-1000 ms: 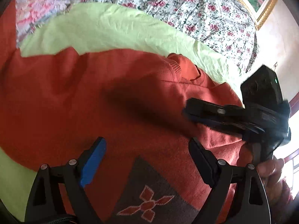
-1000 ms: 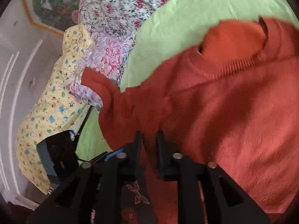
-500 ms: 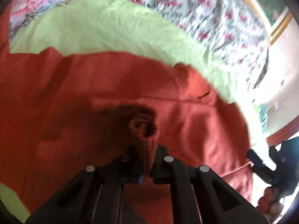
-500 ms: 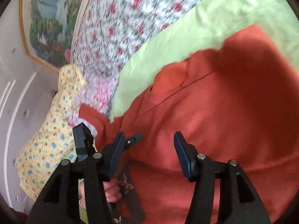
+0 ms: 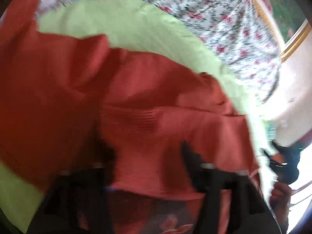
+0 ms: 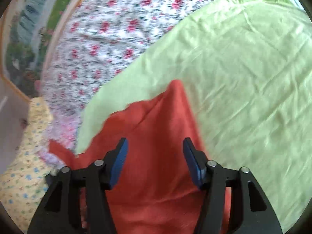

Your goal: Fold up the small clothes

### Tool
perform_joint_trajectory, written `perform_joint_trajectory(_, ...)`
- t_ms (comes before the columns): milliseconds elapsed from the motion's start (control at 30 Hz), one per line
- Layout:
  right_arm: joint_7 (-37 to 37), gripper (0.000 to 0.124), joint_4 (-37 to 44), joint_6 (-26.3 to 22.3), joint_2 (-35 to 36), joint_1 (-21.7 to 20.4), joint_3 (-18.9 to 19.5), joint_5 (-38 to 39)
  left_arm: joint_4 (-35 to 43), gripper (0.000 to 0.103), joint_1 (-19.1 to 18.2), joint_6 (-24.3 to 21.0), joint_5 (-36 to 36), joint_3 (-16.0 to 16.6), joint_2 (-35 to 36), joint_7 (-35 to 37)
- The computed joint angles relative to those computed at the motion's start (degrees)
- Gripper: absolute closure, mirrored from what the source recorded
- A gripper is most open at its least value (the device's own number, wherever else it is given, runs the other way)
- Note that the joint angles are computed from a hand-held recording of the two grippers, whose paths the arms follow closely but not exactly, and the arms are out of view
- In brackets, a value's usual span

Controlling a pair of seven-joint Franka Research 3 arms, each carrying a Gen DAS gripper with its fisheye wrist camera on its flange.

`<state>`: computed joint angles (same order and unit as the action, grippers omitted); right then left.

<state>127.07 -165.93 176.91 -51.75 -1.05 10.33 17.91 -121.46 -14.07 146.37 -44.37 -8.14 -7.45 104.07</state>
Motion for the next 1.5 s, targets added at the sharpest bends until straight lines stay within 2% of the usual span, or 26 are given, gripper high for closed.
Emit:
perform_joint_trajectory(33, -1.29, 0.062, 0.97, 0.54, 2.60, 0.18, -1.72, -0.36, 0.17, 0.032, 0.23, 0.45, 0.69, -0.53, 0.05, 0.05)
perform_joint_trajectory(67, -2.56, 0.062, 2.09, 0.68, 5.00, 0.61, -3.40, -0.49, 0.34, 0.043, -0.12, 1.47, 3.58, -0.98, 0.13, -0.87)
perform_joint_trajectory(100, -4.05, 0.062, 3.83, 0.25, 8.02, 1.20, -5.30, -0.55, 0.45, 0.092, -0.40, 2.31, 6.33, -1.56, 0.29, -0.37)
perform_joint_trajectory(167, -6.68, 0.062, 6.03, -0.51, 12.00, 2.24, -7.51, -0.49, -0.15, 0.100, -0.68, 2.94, 10.35, -2.00, 0.05, -0.85)
perform_joint_trajectory(267, -9.41, 0.062, 8.88, -2.49, 16.61, 1.44, -7.61, -1.00, -3.05, 0.100, -1.46, 5.37, 10.73, -1.28, -1.16, -0.81)
perform_joint_trajectory(333, -10.99, 0.062, 9.08, -1.40, 17.97, 0.45, -6.43, -1.94, -3.61, 0.100, -2.09, 5.15, 8.52, -0.29, -1.54, 0.54)
perform_joint_trajectory(367, -11.22, 0.066, 9.54, -2.38, 18.22, -1.91, -4.10, -3.48, -3.91, 0.100, -2.22, 5.31, 8.40, -0.17, -1.90, 0.81)
perform_joint_trajectory(400, -11.15, 0.104, 9.92, -3.91, 17.96, -3.35, -2.79, -4.70, -4.12, 0.101, -2.18, 5.68, 9.80, -0.47, -2.27, 0.10)
perform_joint_trajectory(433, -11.65, 0.111, 9.97, -4.61, 17.45, -2.78, -3.47, -4.67, -4.51, 0.101, -2.17, 6.01, 11.52, -0.74, -3.01, -0.60)
perform_joint_trajectory(467, -11.10, 0.111, 9.39, -3.63, 16.24, -3.67, -2.69, -5.04, -4.14, 0.101, -2.48, 6.76, 12.92, -1.00, -2.96, -0.76)
perform_joint_trajectory(533, -8.49, 0.112, 8.28, -2.06, 13.05, -9.37, 1.86, -7.20, -3.50, 0.101, -4.08, 7.46, 11.17, -0.18, -3.36, 2.65)
perform_joint_trajectory(567, -7.25, 0.112, 7.82, -1.32, 12.16, -11.17, 3.14, -7.60, -3.26, 0.101, -4.19, 8.69, 12.67, -0.74, -3.16, 2.01)
perform_joint_trajectory(667, -5.53, 0.112, 8.83, -4.25, 12.91, -16.79, 7.56, -11.19, -2.23, 0.101, -3.70, 9.60, 19.13, -1.88, -1.18, -2.16)
perform_joint_trajectory(733, -4.29, 0.112, 8.95, -4.83, 14.78, -16.86, 7.58, -12.61, -1.59, 0.100, -2.97, 7.12, 21.96, -1.92, 0.28, -5.13)
perform_joint_trajectory(800, -3.68, 0.109, 8.50, -4.71, 15.82, -15.67, 6.37, -13.38, -2.24, 0.096, -3.14, 5.74, 18.67, -1.04, -0.11, -2.78)
perform_joint_trajectory(833, -2.52, 0.106, 7.78, -4.21, 14.76, -16.04, 6.77, -13.77, -2.72, 0.094, -3.04, 5.38, 17.78, -0.76, -0.83, -2.06)
perform_joint_trajectory(900, 1.03, 0.093, 6.93, -6.76, 10.82, -17.89, 9.08, -14.73, -4.04, 0.083, -2.24, 5.13, 19.59, -0.77, -2.76, -3.54)
perform_joint_trajectory(933, 2.85, 0.090, 5.91, -6.75, 8.49, -17.66, 9.51, -14.80, -4.95, 0.082, -2.03, 5.48, 20.37, -0.65, -3.89, -4.21)
perform_joint_trajectory(1033, 6.98, 0.083, 1.79, -2.67, 2.18, -11.88, 9.07, -12.31, -8.89, 0.080, -2.65, 7.15, 19.65, 1.24, -8.31, -3.20)
perform_joint_trajectory(1133, 8.73, 0.074, -0.63, 0.32, -0.98, -3.50, 8.77, -9.21, -12.80, 0.066, -2.26, 9.06, 20.18, 3.20, -12.21, -4.59)
perform_joint_trajectory(1200, 9.28, 0.074, -1.97, 1.79, -1.00, 3.67, 7.76, -6.89, -14.96, 0.062, -0.57, 10.48, 22.69, 4.03, -13.96, -7.71)
perform_joint_trajectory(1233, 9.61, 0.074, -2.30, 2.35, -0.78, 5.92, 7.82, -6.02, -15.17, 0.061, 0.32, 10.61, 24.18, 4.29, -14.11, -9.48)
perform_joint_trajectory(1300, 10.42, 0.074, -2.45, 3.71, 0.92, 10.38, 8.57, -4.53, -15.23, 0.048, 4.27, 10.86, 29.50, 3.52, -14.10, -15.86)
perform_joint_trajectory(1367, 12.06, 0.074, -2.41, 2.62, 0.70, 12.76, 10.79, -3.50, -14.95, 0.035, 6.32, 11.43, 32.23, 4.39, -13.77, -20.12)
perform_joint_trajectory(1500, 14.95, 0.074, -2.08, 1.41, 0.44, 15.03, 14.91, -3.62, -10.50, 0.031, 6.20, 11.59, 29.33, 9.52, -9.69, -21.38)
